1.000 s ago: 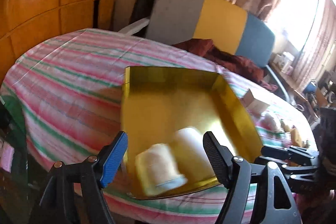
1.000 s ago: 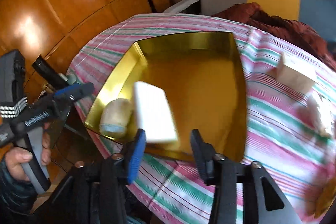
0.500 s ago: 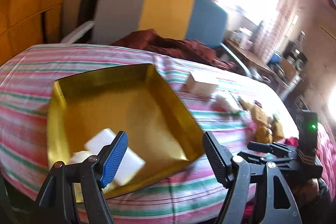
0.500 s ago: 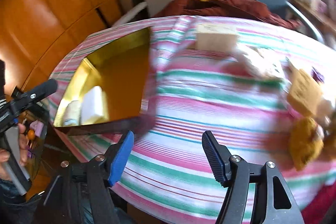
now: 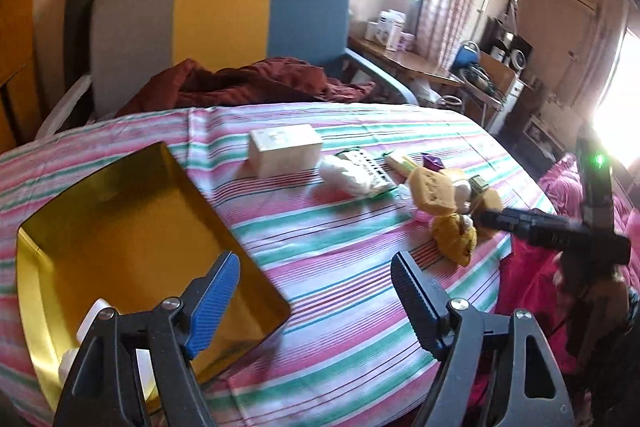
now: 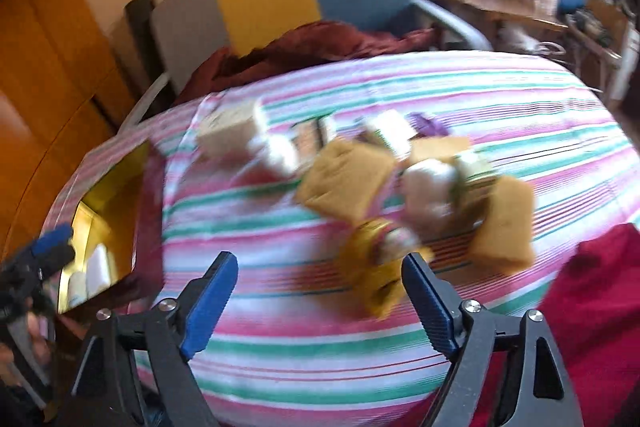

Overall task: Organize objects
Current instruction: 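Return the left tool to the pile and grasp a yellow sponge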

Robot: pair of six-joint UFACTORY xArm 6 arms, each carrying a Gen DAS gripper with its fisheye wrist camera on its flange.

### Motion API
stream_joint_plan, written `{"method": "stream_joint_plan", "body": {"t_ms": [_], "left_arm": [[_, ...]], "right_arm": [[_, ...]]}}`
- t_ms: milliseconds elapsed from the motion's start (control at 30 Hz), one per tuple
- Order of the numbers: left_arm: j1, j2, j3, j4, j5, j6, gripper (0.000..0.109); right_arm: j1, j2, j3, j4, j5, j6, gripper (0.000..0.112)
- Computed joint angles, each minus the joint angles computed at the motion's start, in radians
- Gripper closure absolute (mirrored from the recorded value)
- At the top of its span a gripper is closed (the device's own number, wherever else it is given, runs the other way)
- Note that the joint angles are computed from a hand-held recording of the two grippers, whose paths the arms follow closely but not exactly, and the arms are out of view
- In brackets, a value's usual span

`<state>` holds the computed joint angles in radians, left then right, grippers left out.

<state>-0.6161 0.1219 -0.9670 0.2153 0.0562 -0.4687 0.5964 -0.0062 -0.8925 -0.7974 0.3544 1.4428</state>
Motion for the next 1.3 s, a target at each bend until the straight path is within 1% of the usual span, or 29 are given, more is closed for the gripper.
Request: {"method": "stream_joint_plan", "body": {"t_ms": [67, 100, 267, 367, 467, 500, 567, 600, 633, 700, 733, 800, 933, 1000, 1100, 1267, 1300], "left_arm": [[-0.001, 0.014, -0.026, 0.111, 0.016, -0.087, 0.028], [-0.007, 0.024, -0.046, 0.137, 0.030, -0.104, 0.028], [-0.036, 0.074, -0.125, 0.206, 0.099, -0.141, 0.025], [-0.051, 0.097, -0.153, 0.206, 0.122, -0.127, 0.025], [-0.064, 0.127, -0.188, 0.175, 0.142, -0.095, 0.025], [-0.072, 0.140, -0.203, 0.136, 0.155, -0.057, 0.025], [-0.081, 0.163, -0.230, 0.098, 0.175, -0.033, 0.025], [-0.086, 0.177, -0.246, 0.053, 0.188, -0.005, 0.025], [-0.089, 0.192, -0.266, 0.042, 0.202, -0.006, 0.025], [-0.091, 0.225, -0.316, 0.077, 0.243, -0.050, 0.027], [-0.094, 0.243, -0.341, 0.042, 0.258, -0.030, 0.030], [-0.100, 0.275, -0.385, -0.063, 0.285, 0.042, 0.030], [-0.121, 0.345, -0.486, -0.209, 0.317, 0.178, 0.032], [-0.135, 0.389, -0.555, -0.277, 0.341, 0.257, 0.032], [-0.156, 0.469, -0.679, -0.265, 0.384, 0.294, 0.032], [-0.175, 0.634, -0.938, -0.238, 0.526, 0.327, 0.032], [-0.180, 0.678, -1.009, -0.236, 0.564, 0.338, 0.032]], "right_arm": [[-0.014, -0.022, 0.005, -0.021, 0.022, 0.017, 0.025], [-0.021, -0.030, 0.006, -0.027, 0.030, 0.016, 0.024], [-0.042, -0.045, -0.001, -0.055, 0.067, -0.004, 0.023], [-0.063, -0.050, -0.006, -0.104, 0.085, 0.012, 0.021], [-0.091, -0.055, -0.001, -0.142, 0.082, 0.031, 0.020], [-0.102, -0.057, 0.002, -0.160, 0.079, 0.041, 0.020], [-0.128, -0.067, 0.016, -0.194, 0.067, 0.065, 0.020], [-0.140, -0.070, 0.022, -0.210, 0.056, 0.081, 0.020], [-0.156, -0.076, 0.034, -0.237, 0.040, 0.113, 0.020], [-0.179, -0.088, 0.054, -0.283, 0.016, 0.182, 0.020], [-0.195, -0.095, 0.068, -0.318, -0.004, 0.234, 0.020], [-0.215, -0.101, 0.085, -0.345, -0.023, 0.293, 0.019], [-0.251, -0.111, 0.112, -0.340, -0.057, 0.342, 0.018], [-0.253, -0.117, 0.118, -0.340, -0.051, 0.353, 0.018], [-0.254, -0.123, 0.123, -0.347, -0.054, 0.369, 0.017], [-0.252, -0.126, 0.123, -0.368, -0.056, 0.382, 0.015], [-0.251, -0.125, 0.121, -0.369, -0.055, 0.380, 0.015]]}}
